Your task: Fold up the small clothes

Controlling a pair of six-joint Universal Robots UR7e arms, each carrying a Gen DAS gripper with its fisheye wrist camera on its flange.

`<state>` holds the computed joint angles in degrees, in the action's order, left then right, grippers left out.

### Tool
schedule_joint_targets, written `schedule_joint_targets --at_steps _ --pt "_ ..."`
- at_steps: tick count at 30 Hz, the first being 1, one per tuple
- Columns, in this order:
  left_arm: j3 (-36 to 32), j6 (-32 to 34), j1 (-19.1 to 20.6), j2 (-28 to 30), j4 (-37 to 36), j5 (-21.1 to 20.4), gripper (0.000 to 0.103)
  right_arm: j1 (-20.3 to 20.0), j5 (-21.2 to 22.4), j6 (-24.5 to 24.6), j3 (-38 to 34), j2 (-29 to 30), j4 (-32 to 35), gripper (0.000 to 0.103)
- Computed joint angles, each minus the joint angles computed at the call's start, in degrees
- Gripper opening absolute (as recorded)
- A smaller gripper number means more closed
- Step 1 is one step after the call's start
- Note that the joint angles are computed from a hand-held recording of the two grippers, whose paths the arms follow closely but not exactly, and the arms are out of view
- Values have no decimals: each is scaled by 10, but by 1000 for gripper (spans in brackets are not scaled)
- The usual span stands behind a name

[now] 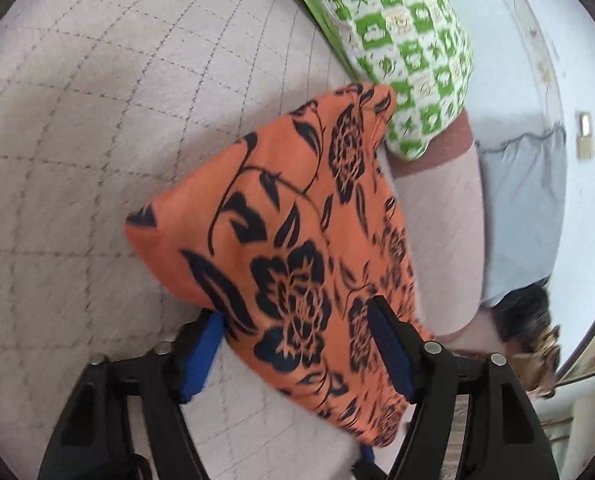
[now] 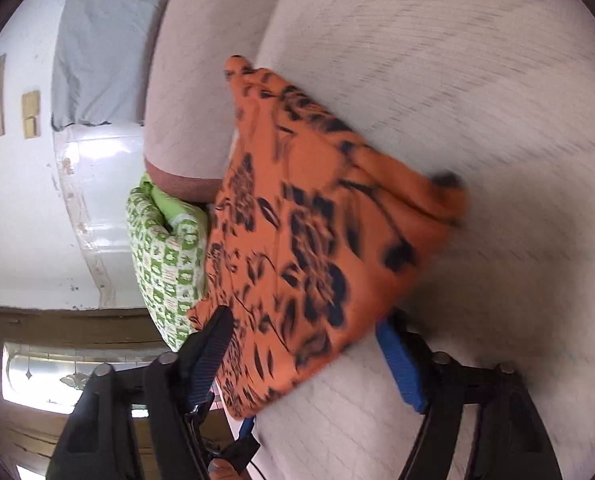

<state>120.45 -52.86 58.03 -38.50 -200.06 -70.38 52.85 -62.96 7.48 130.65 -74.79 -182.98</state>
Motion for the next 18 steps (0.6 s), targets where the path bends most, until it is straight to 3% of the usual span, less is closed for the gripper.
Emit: schedule_joint_targets --at_steps 1,2,4,7,13,17,18 --pt "-4 -2 2 3 0 3 46 5 -10 -2 -7 8 -6 53" --pt "-6 -4 4 6 2 5 42 11 -27 -5 -16 19 -13 34" --pt "-7 -19 8 14 -15 7 32 12 -39 2 -30 34 -19 23" --pt "-10 -40 4 18 -17 19 32 9 -25 11 -42 42 -18 23" --pt "-20 -44 -26 27 -3 85 46 17 -36 4 -47 44 -23 26" --pt "-31 3 -35 39 -10 117 44 30 -62 -19 -47 48 -40 22" --pt "-34 13 -35 41 -7 120 33 40 -82 -31 -46 48 -50 22"
